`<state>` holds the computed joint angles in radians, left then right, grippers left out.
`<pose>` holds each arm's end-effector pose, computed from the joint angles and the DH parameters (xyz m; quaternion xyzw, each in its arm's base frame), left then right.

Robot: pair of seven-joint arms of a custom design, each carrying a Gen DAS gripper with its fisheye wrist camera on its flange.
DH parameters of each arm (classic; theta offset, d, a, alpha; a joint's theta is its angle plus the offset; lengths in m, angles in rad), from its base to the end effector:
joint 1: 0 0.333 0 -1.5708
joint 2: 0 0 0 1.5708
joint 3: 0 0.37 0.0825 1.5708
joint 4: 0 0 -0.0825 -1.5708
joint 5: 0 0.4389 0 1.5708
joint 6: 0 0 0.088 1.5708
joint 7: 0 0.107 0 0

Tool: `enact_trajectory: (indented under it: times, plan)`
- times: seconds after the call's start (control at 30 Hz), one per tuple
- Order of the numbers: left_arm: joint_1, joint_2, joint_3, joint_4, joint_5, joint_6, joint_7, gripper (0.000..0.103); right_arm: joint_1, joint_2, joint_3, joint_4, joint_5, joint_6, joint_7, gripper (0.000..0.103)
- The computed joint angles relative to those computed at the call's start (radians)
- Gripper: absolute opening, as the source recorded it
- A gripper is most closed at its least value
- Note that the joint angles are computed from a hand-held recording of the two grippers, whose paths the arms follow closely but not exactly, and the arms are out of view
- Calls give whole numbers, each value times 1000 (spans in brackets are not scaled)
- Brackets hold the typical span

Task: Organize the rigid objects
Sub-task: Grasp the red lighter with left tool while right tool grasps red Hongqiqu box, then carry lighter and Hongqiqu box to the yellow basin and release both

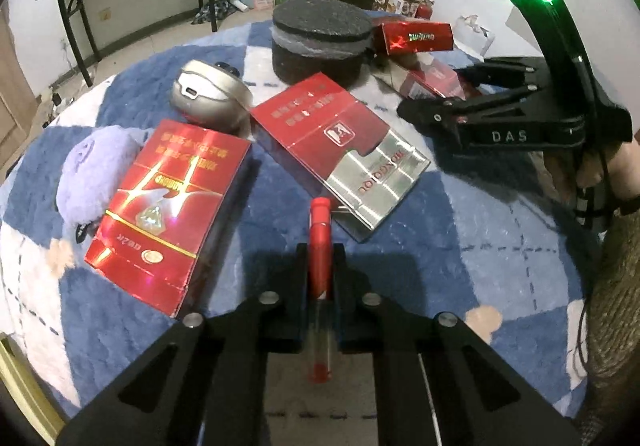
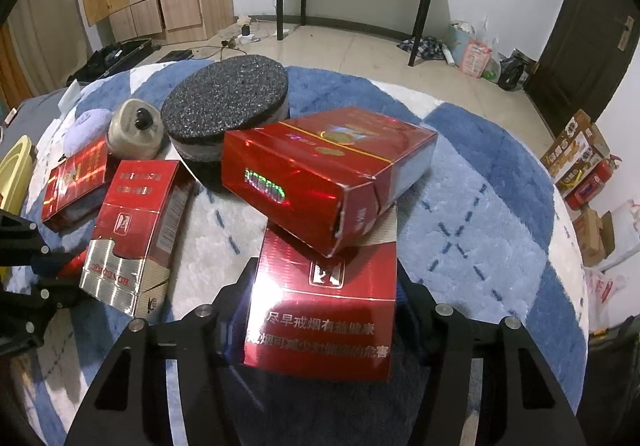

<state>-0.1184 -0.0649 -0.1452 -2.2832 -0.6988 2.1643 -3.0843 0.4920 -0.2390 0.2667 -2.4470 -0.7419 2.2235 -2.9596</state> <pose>0.5203 -0.1672 0.4038 0.0466 -0.9603 0.2700 0.0528 0.3689 0.3225 0.4154 -0.4694 0.8238 -0.2853 0.1399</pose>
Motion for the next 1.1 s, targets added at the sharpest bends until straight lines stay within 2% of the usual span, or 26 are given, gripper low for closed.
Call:
enact_trajectory:
  times: [0.07,0.17,0.33,0.47,0.57,0.67,0.73,0.87,0.93,1.0,1.1]
  plan:
    - [-1,-12,0,-5,5,4,15,11,8,-6,-1,5,23,-15,-28,56]
    - [2,-39,12,-12,-4,-25,56,11,27,-19,14,32,63,-100,-84,55]
    - [20,-44,36,21,-70,-71,63,11,32,-113,22,-41,79,-100,-29,55]
    - [38,-35,47,54,-126,-100,39,11,30,-182,40,-93,111,-137,29,55]
    - [49,-44,50,64,-195,-67,-2,11,28,-228,71,-100,108,-200,79,55]
    - [53,-79,54,45,-294,68,-1,11,33,-246,106,-81,62,-238,121,55]
    - [64,-97,78,51,-321,75,9,11,34,-234,126,-51,5,-239,135,55]
    - [100,-95,119,92,-359,146,63,11,45,-90,143,97,-106,-246,46,55]
    - [131,-53,134,143,-351,178,43,11,63,5,139,183,-172,-231,1,55]
    - [162,1,132,188,-288,241,-10,11,89,112,132,282,-246,-192,-44,55]
    - [205,75,132,253,-259,268,-72,11,131,281,107,452,-320,-113,-157,55]
